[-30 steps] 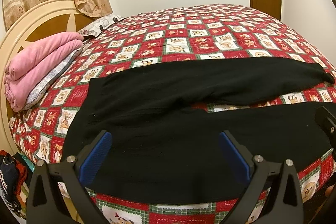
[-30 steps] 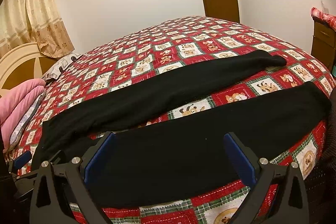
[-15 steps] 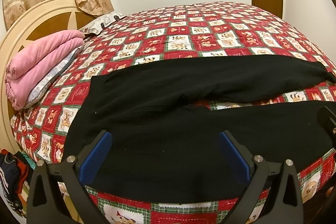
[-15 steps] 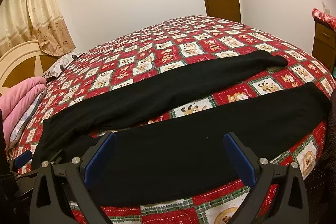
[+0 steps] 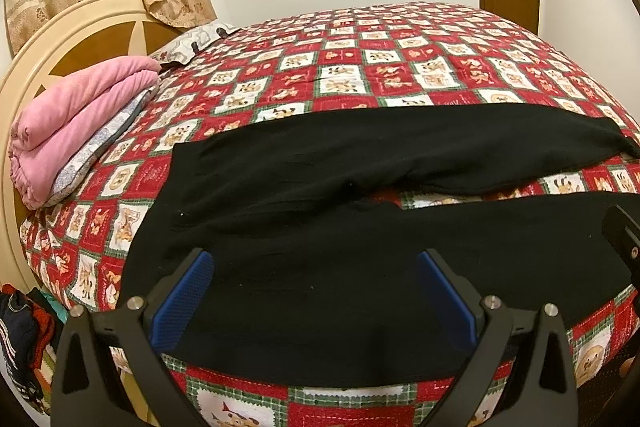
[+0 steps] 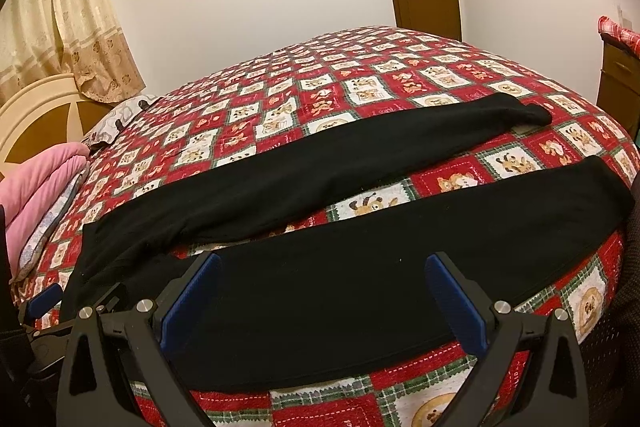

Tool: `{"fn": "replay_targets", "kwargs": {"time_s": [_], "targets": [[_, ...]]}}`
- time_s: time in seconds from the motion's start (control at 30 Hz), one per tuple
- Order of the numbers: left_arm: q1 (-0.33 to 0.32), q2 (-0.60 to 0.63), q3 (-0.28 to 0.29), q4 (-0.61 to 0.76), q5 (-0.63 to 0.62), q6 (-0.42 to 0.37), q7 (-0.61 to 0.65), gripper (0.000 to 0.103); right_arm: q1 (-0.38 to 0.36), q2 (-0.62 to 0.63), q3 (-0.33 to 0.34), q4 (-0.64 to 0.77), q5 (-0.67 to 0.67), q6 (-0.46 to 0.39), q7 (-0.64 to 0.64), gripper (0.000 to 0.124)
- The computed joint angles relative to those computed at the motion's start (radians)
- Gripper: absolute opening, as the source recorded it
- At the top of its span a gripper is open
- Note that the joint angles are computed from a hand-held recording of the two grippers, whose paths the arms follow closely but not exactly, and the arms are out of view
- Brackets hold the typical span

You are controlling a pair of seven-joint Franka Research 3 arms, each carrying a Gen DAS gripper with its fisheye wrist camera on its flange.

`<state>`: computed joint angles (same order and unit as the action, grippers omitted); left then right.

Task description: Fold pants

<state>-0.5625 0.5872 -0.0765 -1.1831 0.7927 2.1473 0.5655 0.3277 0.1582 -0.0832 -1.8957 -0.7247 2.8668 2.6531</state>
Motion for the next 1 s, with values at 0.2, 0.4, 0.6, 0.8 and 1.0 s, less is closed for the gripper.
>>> {"fn": "replay_targets", "kwargs": {"time_s": [0.2, 0.4, 0.6, 0.8, 1.0], "targets": [[0.000, 0.008, 0.000, 0.011, -0.007, -0.006, 0.005, 0.103, 0.000, 0.001, 0.000, -0.001, 0.001, 0.001, -0.001, 0.102], [-0.002, 0.013, 0.001, 0.019, -0.011, -0.009, 0.008, 0.103, 0.000, 0.003, 0.000, 0.000, 0.007, 0.000, -0.004, 0.102], [-0.003, 0.015, 0.003, 0.019, -0.013, -0.009, 0.007, 0.103, 0.002, 0.004, -0.002, 0.000, 0.011, 0.001, -0.006, 0.102], [0.002, 0.013, 0.000, 0.011, -0.019, -0.003, 0.008, 0.103, 0.005, 0.007, -0.003, -0.002, 0.010, 0.007, -0.006, 0.102], [0.032, 0.015, -0.004, 0.009, -0.043, 0.002, 0.073, 0.103, -0.030, 0.041, 0.033, 0.019, 0.163, 0.048, -0.211, 0.102]]}}
